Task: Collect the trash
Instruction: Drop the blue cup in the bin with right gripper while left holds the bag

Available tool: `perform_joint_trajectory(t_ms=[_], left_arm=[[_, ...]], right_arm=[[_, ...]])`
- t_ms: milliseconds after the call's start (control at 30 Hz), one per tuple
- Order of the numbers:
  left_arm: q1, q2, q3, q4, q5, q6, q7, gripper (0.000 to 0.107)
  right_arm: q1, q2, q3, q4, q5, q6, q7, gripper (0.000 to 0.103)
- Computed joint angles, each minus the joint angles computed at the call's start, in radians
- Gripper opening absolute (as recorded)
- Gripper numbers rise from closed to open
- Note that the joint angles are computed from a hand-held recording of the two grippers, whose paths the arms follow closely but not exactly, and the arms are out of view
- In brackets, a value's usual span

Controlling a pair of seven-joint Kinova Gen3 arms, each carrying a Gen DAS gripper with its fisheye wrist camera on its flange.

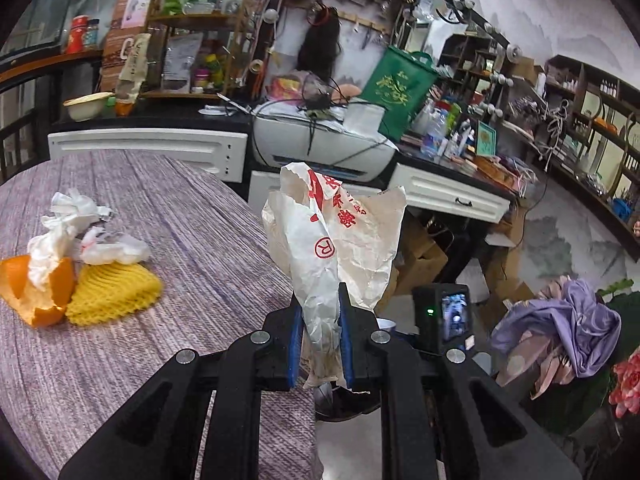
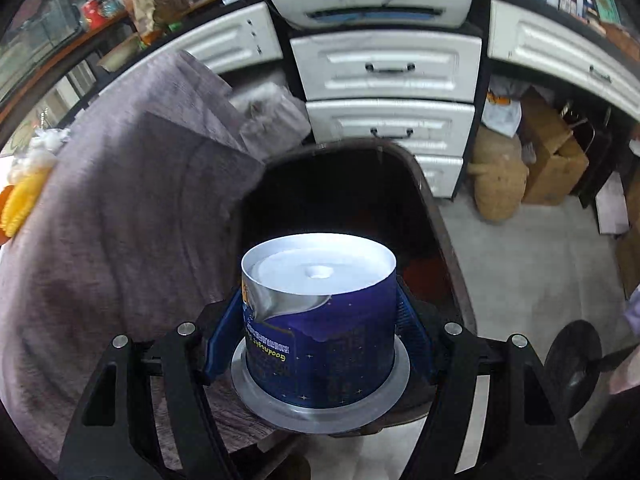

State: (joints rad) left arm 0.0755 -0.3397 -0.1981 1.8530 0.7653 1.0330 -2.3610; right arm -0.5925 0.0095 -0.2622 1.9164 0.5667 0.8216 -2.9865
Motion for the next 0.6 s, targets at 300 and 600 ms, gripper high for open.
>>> perform_joint_trajectory(t_ms=[300, 600], left_arm=[[0.014, 0.031, 0.051, -0.001, -0.042, 0.001, 0.025, 0.016], [0.032, 0.070, 0.117, -0.007, -0.098, -0.019, 0.059, 0.016]], right_arm=[[-0.012, 0.013, 0.009, 0.024, 0.037, -0.005, -0.058, 0.082], [0.001, -0.076, -0.035, 0.032, 0.097, 0.135, -0.157, 0.082]])
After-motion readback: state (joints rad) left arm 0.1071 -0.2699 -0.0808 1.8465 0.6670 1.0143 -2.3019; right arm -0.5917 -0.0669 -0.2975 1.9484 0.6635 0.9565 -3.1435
